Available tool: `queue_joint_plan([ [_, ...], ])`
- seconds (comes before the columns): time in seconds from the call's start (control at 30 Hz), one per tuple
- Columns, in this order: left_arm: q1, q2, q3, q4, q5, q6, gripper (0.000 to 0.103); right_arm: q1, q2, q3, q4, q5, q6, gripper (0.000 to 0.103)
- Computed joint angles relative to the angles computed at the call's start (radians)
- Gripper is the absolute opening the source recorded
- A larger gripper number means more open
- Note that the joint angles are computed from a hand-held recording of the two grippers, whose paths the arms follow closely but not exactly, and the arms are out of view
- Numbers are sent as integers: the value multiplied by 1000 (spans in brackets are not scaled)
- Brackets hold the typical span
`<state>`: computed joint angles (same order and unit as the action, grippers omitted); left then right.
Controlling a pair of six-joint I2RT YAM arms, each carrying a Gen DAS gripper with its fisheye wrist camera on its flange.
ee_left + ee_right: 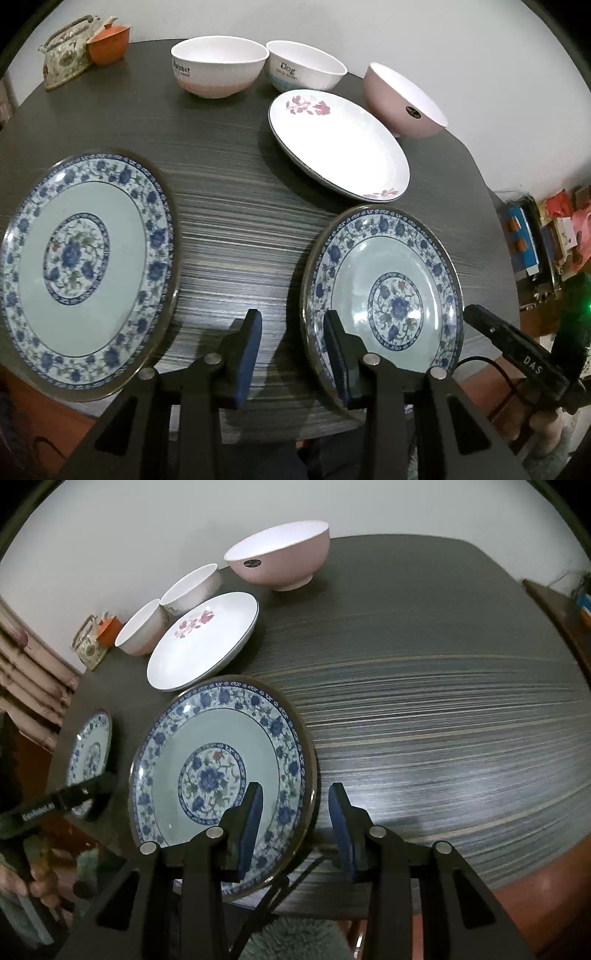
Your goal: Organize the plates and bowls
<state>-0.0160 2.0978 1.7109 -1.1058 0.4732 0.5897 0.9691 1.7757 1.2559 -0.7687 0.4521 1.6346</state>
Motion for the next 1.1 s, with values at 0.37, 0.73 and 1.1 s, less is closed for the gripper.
queue_joint_plan([
  [0.37, -15, 39, 19, -25, -3, -17, 35, -15, -27, -71, 92, -9, -27, 35],
  [0.73, -17, 92, 64, -58, -8, -34, 35, -34, -48, -144, 189, -46, -27, 25],
  [1.1, -22, 108, 80, -63, 2, -28, 35, -50, -49, -191, 274, -71, -22, 20],
])
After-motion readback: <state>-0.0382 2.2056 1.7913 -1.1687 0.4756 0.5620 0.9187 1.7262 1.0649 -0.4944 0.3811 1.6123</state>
